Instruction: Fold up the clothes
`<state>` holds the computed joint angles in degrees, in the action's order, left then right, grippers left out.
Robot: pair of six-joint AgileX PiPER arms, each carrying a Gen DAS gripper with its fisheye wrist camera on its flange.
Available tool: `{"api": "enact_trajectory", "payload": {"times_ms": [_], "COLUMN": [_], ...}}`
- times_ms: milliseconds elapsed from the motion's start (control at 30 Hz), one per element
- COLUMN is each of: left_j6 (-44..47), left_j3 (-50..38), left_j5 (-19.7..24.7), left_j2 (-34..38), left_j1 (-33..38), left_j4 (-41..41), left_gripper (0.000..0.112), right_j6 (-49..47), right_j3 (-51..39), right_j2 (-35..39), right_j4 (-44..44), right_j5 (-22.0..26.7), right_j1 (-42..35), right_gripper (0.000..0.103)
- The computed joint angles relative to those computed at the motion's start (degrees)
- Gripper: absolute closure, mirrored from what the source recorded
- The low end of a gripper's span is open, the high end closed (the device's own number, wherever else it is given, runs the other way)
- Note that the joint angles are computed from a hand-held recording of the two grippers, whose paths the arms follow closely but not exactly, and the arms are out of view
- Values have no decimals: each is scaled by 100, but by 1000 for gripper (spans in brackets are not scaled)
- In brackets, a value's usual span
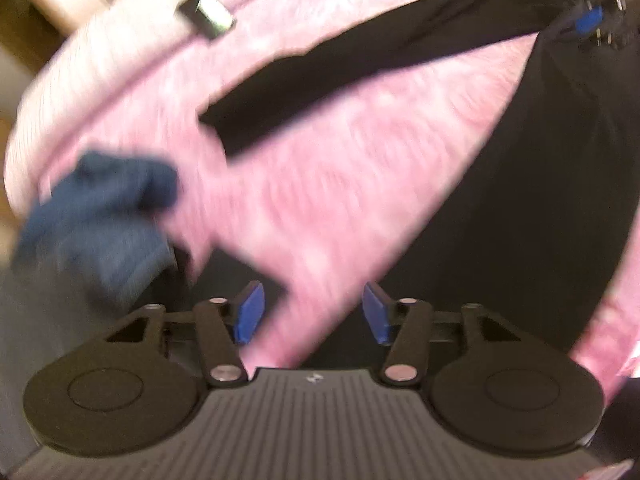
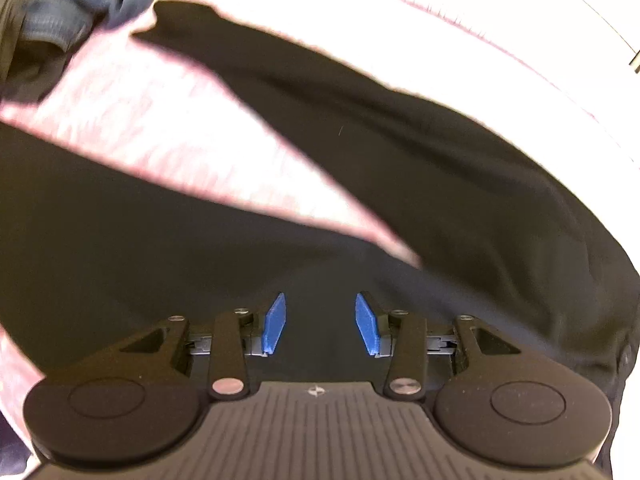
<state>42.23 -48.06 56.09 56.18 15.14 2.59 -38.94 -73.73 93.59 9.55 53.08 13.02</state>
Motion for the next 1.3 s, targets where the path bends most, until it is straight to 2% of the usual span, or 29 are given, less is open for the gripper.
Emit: {"api": "enact_trajectory", "payload": {"times_ms": [67, 133, 267, 333, 400, 433, 467, 500, 533, 567, 667, 733, 800, 867, 933, 1000, 1033, 1067, 1100, 1133, 1233, 1300], "left_j6": [-191, -48, 631, 1067, 1398, 1672, 1917, 2119, 2387, 2675, 3111, 2608, 1916, 1229, 449, -352, -642, -807, -973, -998, -722, -607], "left_j3": [86, 164, 67, -199, -565, -753, -965, -1197, -1425, -1693, -3116, -4261, -5407, -6553, -7699, -8845, -9257, -9440, -9393, -9118, -7574, -6814], "left_j5": [-844, -1655, -3230, -3691, -3860, -3864, -3774, -3603, -3385, -3041, -1322, -176, 384, 532, 589, 653, 767, 804, 676, 534, -77, -254], "left_j2": [498, 1030, 2337, 3060, 3699, 3954, 4172, 4357, 4481, 4558, 4881, 5173, 5566, 6092, 6767, 7473, 7732, 7869, 7902, 7798, 7088, 6748], "left_j1": [-567, -826, -781, -736, -727, -698, -668, -635, -583, -516, -133, 191, 451, 510, 389, 206, 134, 118, 101, 113, 182, 265], "left_j4": [553, 954, 1216, 1037, 891, 738, 590, 462, 239, -34, -985, -1530, -1893, -1911, -1565, -1025, -768, -658, -551, -502, -465, -492], "left_gripper": [55, 55, 55, 56, 69, 73, 84, 106, 112, 112, 112, 112, 112, 111, 109, 99, 98, 86, 73, 70, 65, 55], "right_j6": [-108, -228, 104, 305, 539, 658, 780, 916, 1050, 1138, 1341, 1400, 1444, 1520, 1587, 1634, 1640, 1645, 1645, 1634, 1587, 1587], "right_j3": [-340, -393, -479, -339, -339, -361, -379, -383, -379, -386, -453, -574, -735, -919, -1093, -1229, -1259, -1289, -1308, -1312, -1294, -1305], "right_j2": [294, 436, 624, 486, 556, 610, 667, 720, 757, 794, 896, 937, 1000, 1089, 1177, 1250, 1270, 1290, 1305, 1316, 1351, 1419], "right_j4": [81, 104, -214, -340, -463, -541, -622, -706, -773, -811, -885, -892, -905, -926, -948, -973, -984, -996, -1004, -1006, -1024, -1022], "right_j5": [20, -65, -171, -192, -235, -246, -257, -262, -247, -232, -169, -107, -70, -55, -40, -29, -27, -26, -23, -14, -22, -22], "right_j1": [11, 7, 149, 81, 72, 81, 100, 146, 201, 243, 383, 444, 484, 506, 526, 557, 573, 590, 606, 622, 663, 676], "right_gripper": [58, 58, 58, 56, 54, 54, 54, 54, 54, 54, 54, 54, 54, 54, 54, 54, 53, 53, 53, 53, 52, 52]}}
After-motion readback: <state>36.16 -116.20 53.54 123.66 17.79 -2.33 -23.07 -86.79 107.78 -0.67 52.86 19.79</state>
